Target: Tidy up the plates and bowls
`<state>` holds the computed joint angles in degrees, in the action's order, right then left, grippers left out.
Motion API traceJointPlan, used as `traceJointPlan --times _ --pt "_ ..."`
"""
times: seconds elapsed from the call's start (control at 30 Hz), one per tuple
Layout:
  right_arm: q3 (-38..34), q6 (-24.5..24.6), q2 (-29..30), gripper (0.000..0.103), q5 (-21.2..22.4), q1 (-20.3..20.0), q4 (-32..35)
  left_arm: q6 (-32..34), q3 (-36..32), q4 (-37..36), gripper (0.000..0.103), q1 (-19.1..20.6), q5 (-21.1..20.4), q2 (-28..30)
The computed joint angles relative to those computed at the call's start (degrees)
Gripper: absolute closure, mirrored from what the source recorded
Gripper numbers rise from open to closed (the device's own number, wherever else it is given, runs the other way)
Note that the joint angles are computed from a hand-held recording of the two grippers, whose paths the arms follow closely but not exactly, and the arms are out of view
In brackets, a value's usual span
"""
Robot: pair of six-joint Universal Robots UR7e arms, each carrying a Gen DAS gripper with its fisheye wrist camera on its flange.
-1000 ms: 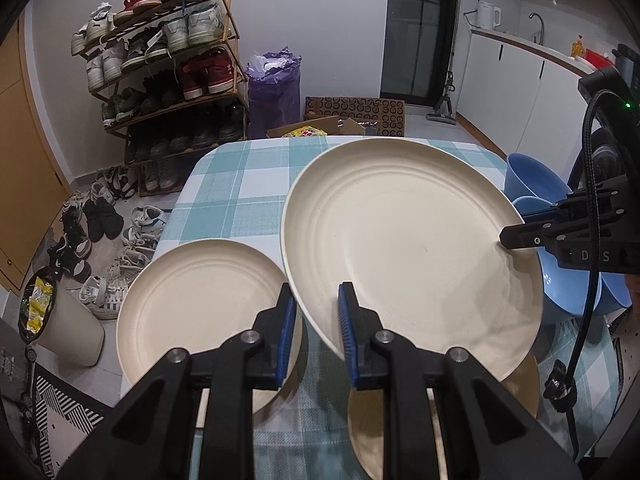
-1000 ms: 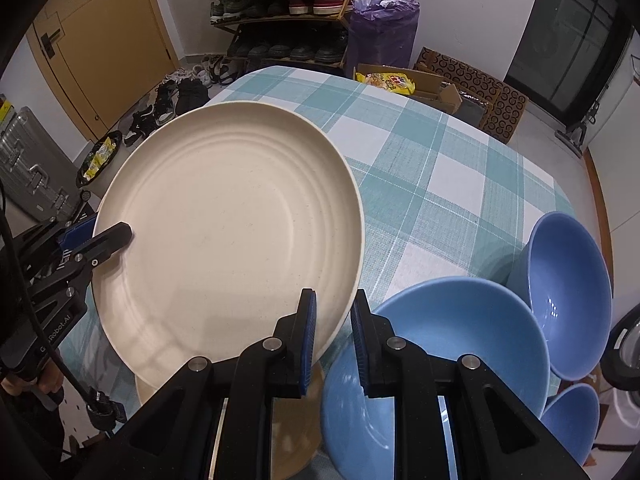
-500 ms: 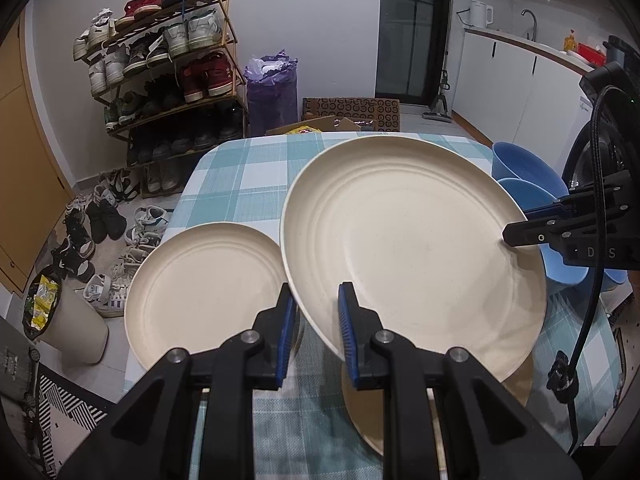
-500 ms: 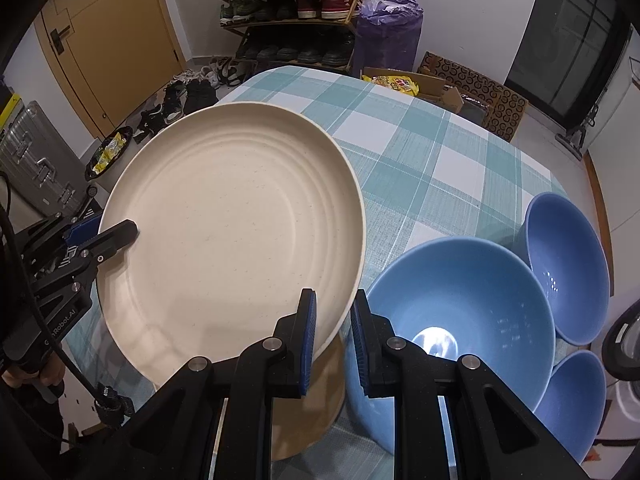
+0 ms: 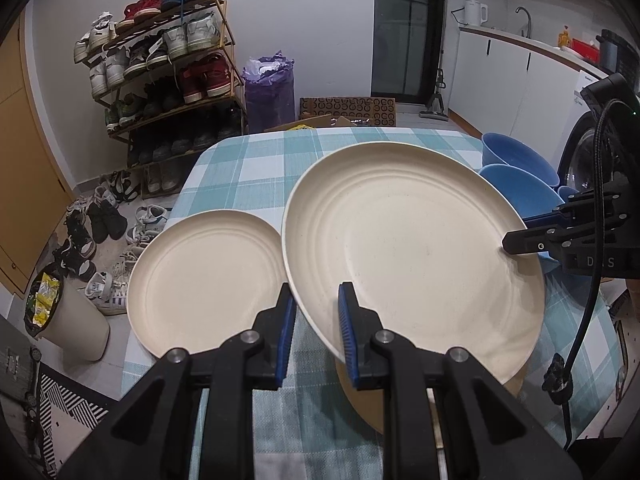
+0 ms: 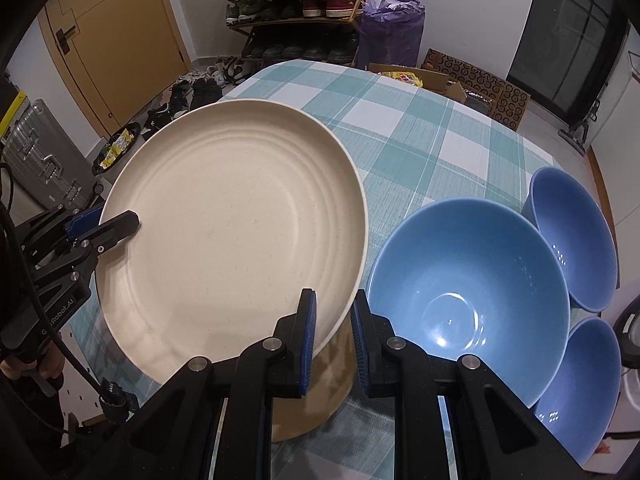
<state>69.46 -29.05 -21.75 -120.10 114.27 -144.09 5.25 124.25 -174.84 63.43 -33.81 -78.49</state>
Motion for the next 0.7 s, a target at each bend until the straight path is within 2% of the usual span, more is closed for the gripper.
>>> traceJointPlan --times 0.7 --pt "7.0 0.5 -2.1 0.085 -0.3 -1.4 -2.9 -2.4 4.1 0.6 0.083 -0.7 0.5 -0.6"
